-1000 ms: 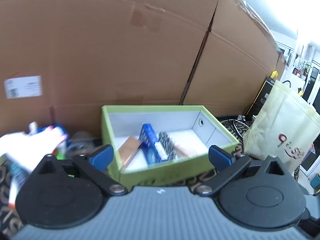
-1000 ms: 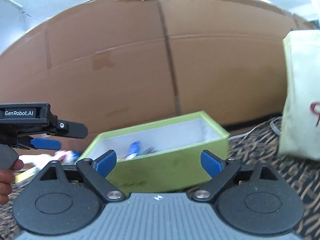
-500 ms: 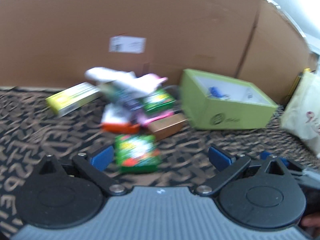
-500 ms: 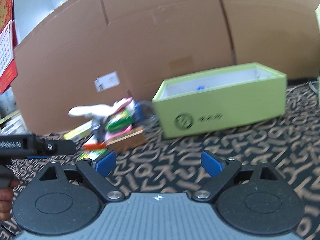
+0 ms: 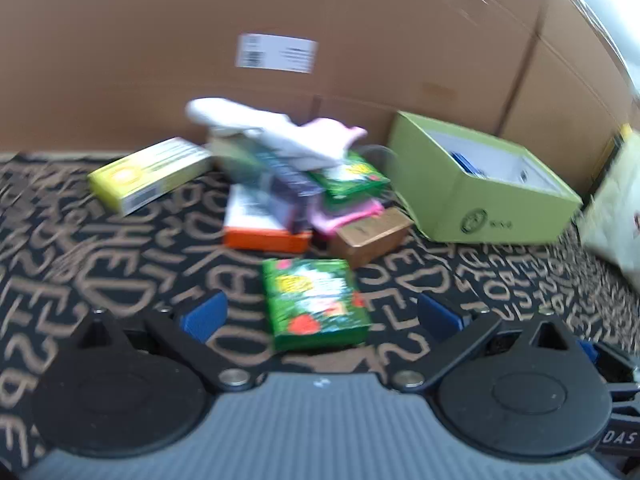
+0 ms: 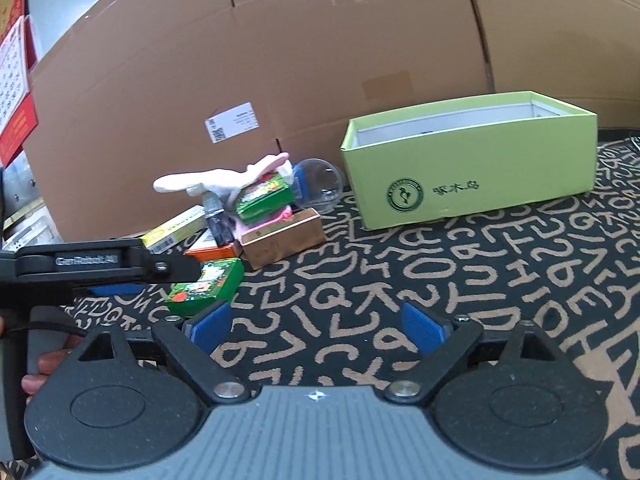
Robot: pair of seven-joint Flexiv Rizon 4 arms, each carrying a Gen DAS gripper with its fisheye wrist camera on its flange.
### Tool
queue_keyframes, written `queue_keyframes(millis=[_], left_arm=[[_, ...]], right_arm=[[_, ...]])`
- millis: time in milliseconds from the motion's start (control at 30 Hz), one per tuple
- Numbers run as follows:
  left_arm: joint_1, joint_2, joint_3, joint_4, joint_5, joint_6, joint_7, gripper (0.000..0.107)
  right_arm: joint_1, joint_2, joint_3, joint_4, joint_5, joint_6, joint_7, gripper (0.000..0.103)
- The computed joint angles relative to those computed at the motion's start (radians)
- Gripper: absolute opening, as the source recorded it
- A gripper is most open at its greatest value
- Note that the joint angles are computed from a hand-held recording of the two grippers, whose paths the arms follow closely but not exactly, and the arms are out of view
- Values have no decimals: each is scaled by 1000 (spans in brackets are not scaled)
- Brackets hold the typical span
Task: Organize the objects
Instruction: 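Move the left tool back to the pile toward the green floral box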
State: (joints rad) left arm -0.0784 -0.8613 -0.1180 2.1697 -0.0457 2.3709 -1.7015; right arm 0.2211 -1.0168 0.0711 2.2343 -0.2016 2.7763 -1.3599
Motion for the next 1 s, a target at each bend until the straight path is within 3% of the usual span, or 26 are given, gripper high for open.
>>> queue_keyframes(millis=[100,200,333,500,700,800,867,933,1000], left_arm=[[-50,-8,26,-55,-67,-87,52,103],[-136,-22,85,-94,-214,-168,86,103],[-254,-49,170,-88,-366,-134,148,103],[-253,-39,158,-29,-461,-73,133,103],[-154,-35,120,18,-374,-4,95,103],[-147,-37,115,18,-369,5,95,103],[-141,-38,113,21,-361,11,95,103],[-118,-39,103,21,-332,15,87,103],[-91,-39,93,25,-294,21,76,103]], right_arm=[[8,5,-1,2,26,-14,2,95],[13,15,-3,0,41,-27,5,95],[32,23,-9,-29,56,-44,-7,95],[67,19,-19,-120,50,-130,-19,95],[156,3,-46,-270,114,-303,-38,95],[196,-13,-57,-345,150,-391,-36,94],[243,-32,-100,-383,183,-422,-25,87],[250,-31,-94,-396,249,-465,-80,54],[175,-24,-51,-360,170,-439,-32,38]])
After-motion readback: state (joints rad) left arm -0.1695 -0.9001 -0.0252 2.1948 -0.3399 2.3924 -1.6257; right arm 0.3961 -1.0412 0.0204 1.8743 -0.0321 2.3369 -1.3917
